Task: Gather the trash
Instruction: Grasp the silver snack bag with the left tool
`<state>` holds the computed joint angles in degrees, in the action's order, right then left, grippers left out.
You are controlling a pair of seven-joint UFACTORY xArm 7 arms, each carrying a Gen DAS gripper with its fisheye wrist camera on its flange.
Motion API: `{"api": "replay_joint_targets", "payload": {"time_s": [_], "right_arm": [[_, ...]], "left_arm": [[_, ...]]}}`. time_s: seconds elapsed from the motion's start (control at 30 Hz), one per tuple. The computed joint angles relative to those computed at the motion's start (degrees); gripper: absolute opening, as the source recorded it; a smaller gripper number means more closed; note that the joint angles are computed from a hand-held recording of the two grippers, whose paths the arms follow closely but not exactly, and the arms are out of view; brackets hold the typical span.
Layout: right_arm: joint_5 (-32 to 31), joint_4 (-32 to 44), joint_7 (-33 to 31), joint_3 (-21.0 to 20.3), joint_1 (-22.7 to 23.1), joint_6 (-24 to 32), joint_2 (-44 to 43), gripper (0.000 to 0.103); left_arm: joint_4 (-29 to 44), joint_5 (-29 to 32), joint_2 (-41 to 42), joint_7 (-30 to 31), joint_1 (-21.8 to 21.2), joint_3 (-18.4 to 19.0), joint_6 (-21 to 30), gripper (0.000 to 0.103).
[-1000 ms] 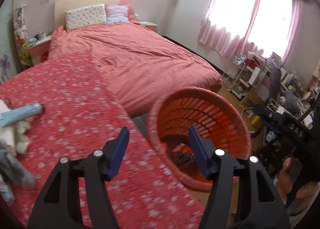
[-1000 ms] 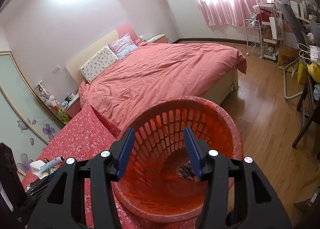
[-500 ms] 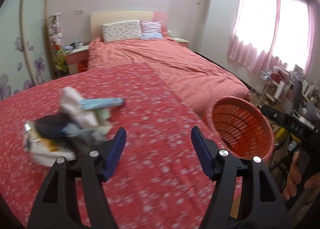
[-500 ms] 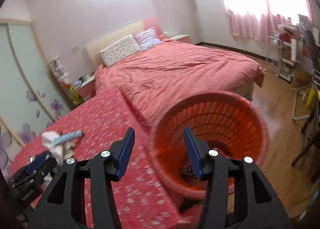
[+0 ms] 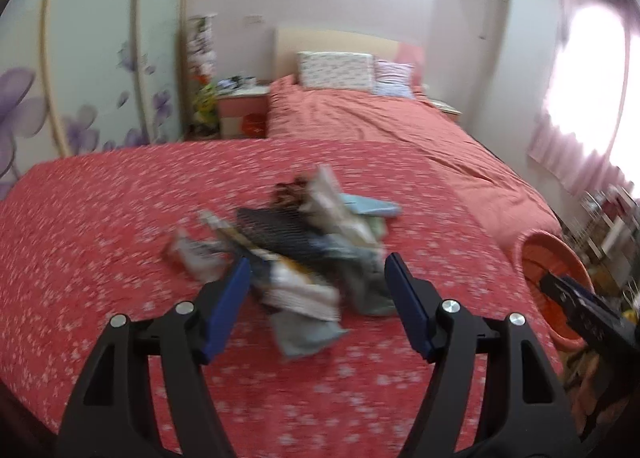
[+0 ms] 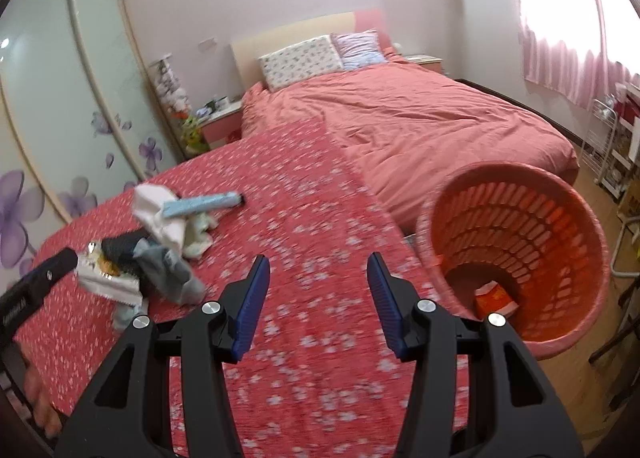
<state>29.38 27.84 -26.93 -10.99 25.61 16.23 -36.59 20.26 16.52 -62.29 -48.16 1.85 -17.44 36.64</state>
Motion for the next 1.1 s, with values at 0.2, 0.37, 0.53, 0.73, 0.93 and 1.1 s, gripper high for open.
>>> {"api": "replay_joint_targets", "payload": {"time_s": [0.2,0.37,0.53,0.73,0.93,1.1], "right_arm": [[-1.68,-1.49,1.44,3.29,1.24,-1.93,0.20,0.051],[-3.45,-1.56,2.99,4.14,1.88,-2.33,0.87,0.051],[-4.76,-1.85,4.31,4.66,2.24,-2.63,1.49,0.051],[-6.21,-2.17,5.38,5.32,2.45,-3.11,1.84,0.051],[-6.96,-1.96,6.05,5.23,3.15,-3.32,2.00,0.051],[-7.25,-1.71,6.33,5.45,3.96,-3.36,2.14,0.052]], "left_arm": [[-2.01,-1.61,1.13,3.10,1.99,6.94,-0.61,0.068],[-3.16,-6.25,4.65,6.48,1.74,11.69,-3.12,0.059],[-4.80,-9.67,5.77,9.65,1.16,13.34,-4.99,0.048],[-6.18,-14.10,8.11,12.47,0.21,15.30,-9.42,0.029],[-7.16,-14.90,5.90,15.43,0.41,14.41,-10.73,0.012],[-7.23,-12.71,1.68,16.01,2.46,11.73,-8.33,0.010]]}}
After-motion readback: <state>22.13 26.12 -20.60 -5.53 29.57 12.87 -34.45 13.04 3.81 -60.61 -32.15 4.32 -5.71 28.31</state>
